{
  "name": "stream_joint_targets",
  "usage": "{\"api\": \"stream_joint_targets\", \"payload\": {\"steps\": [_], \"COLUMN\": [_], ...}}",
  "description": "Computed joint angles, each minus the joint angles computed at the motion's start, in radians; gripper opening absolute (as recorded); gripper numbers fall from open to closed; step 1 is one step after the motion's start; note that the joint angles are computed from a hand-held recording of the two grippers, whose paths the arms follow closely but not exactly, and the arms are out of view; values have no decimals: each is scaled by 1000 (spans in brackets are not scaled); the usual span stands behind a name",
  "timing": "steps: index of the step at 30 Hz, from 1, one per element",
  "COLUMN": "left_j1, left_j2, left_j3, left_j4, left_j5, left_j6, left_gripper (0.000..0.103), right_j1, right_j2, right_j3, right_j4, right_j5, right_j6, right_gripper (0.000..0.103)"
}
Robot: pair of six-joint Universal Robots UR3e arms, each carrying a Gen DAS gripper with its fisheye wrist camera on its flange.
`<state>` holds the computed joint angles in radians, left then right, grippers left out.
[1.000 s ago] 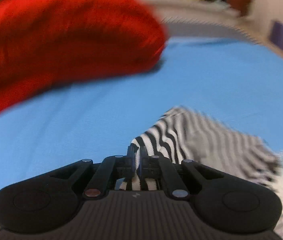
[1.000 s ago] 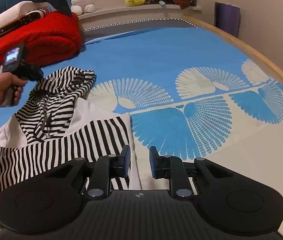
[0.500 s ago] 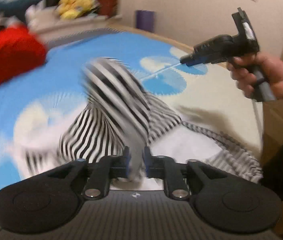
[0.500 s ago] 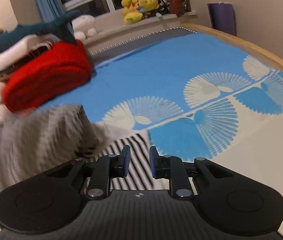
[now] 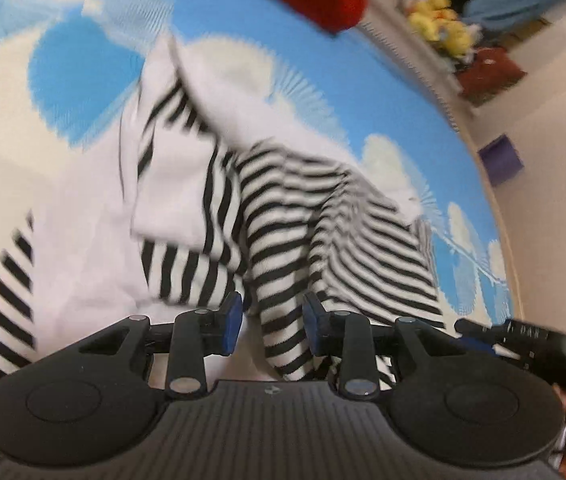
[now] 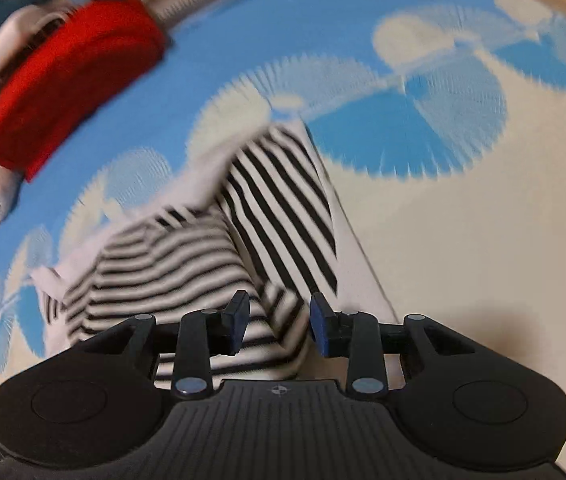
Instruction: Fold small clothes
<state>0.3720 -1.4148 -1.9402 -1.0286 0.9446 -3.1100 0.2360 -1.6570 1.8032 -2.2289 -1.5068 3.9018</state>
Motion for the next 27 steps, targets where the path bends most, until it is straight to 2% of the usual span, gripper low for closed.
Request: {"api": "stream_joint_targets", "payload": {"steps": [2, 4, 5, 6, 7, 8, 9, 10, 13, 14, 16, 18, 20, 22, 23, 24, 26, 27], "left_j1": [-12, -61, -67, -61, -52, -41, -22, 8, 140, 183, 229, 184, 107, 74, 85, 101, 121, 124], "left_j2": [-32, -74, -85, -89, -91, -77, -56, -14, 116, 145, 155, 78, -46, -62, -40, -16, 25, 33], "left_j3": [-20, -15, -20, -25, -13, -9, -4, -11, -49, -61, -56, 22, 125, 129, 109, 93, 56, 37], "left_j4": [12, 54, 70, 70, 57, 70, 93, 131, 210, 219, 161, 7, -165, -137, -103, -73, -3, 25], "left_j5": [-16, 30, 34, 10, -17, -32, -48, -62, -121, -140, -141, -33, 117, 211, 197, 160, 92, 53], "left_j6": [-24, -60, -70, -64, -51, -40, -26, -9, 26, 44, 90, 141, 192, 126, 114, 113, 112, 117], "left_gripper": [35, 35, 21, 6, 1, 1, 1, 0, 0, 1, 1, 1, 3, 5, 6, 8, 19, 19], "right_j1": [11, 39, 50, 58, 60, 60, 57, 46, 5, 0, -6, -27, -11, 7, 7, 15, 71, 105], "right_j2": [28, 70, 85, 97, 101, 101, 93, 77, -41, -70, -98, -84, -7, 42, 37, 30, 33, 41], "right_j3": [-3, -30, -38, -43, -37, -26, -12, 10, 152, 191, 230, 226, 131, 90, 99, 95, 56, 33], "right_j4": [14, 42, 45, 44, 33, 11, -17, -62, -360, -457, -530, -432, -156, -15, -20, -32, -74, -89], "right_j5": [2, -19, -26, -23, -13, -1, 9, 13, 43, 38, 41, 123, 137, 113, 109, 87, -32, -92], "right_j6": [4, -2, 2, -1, -10, -12, -3, 16, 103, 124, 151, 151, 123, 151, 179, 195, 200, 200], "right_gripper": [35, 35, 35, 31, 25, 8, 4, 4, 3, 3, 3, 3, 4, 12, 16, 16, 20, 27]}}
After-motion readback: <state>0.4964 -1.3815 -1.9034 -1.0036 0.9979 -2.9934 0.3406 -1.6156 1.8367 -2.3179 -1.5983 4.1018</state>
